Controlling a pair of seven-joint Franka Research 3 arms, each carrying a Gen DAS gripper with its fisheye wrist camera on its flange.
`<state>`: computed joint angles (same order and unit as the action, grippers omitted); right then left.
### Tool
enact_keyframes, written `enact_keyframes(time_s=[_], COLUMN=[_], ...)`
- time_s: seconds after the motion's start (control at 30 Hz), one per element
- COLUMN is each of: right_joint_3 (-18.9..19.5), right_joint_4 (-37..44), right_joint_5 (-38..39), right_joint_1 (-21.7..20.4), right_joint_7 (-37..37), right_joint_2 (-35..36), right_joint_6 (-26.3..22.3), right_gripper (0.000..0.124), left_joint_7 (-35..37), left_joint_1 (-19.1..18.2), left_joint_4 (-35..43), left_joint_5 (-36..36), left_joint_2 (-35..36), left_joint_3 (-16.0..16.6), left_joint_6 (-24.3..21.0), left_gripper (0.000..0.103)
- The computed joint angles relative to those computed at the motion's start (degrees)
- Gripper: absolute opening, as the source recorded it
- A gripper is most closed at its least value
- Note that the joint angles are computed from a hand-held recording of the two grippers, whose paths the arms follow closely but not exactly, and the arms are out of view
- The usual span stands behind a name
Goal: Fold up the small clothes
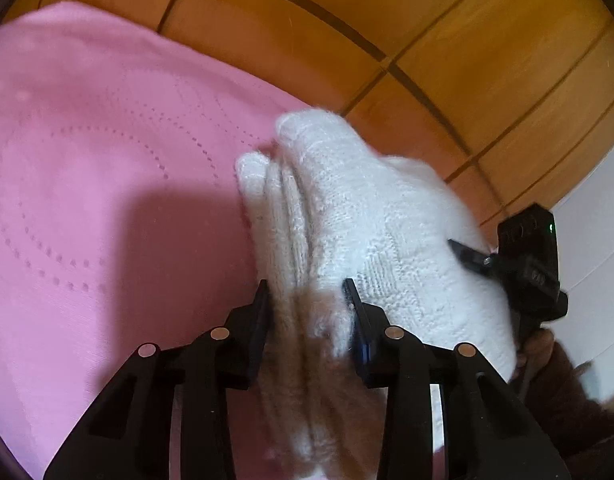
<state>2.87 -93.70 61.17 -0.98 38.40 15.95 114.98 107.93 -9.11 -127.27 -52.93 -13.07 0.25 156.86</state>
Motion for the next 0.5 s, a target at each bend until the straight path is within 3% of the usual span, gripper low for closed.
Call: enact_keyframes(time_s=[0.23,0.33,0.5], right_joint_3=[-2.7,-5.2,-10.2], right_joint_4=[-11.7,-14.3,-15.7], right_joint_5=[5.9,8.2,12.1], right_joint_1=[-0.6,-1.1,-4.3], right_joint_7=[-9.0,-11.2,-13.6], right_joint_2=[-11.3,-14.4,-17.1], right_joint_6=[3.7,4.7,7.2], right_gripper=[0.05,0.049,0.049], left_joint_7=[3.1,3.4,-1.3], left_joint_1=[-2.3,-2.6,-3.0], left_joint_4=[3.2,9.7,29.1], left_joint_5=[-3.4,-1.2,10.0], left_joint_2=[0.8,5.5,19.6], left_joint_3=[-0.5,-2.9,-9.7], left_joint_6=[-0.9,-3.4,-7.2], left_gripper=[0.029,0.028,0.028])
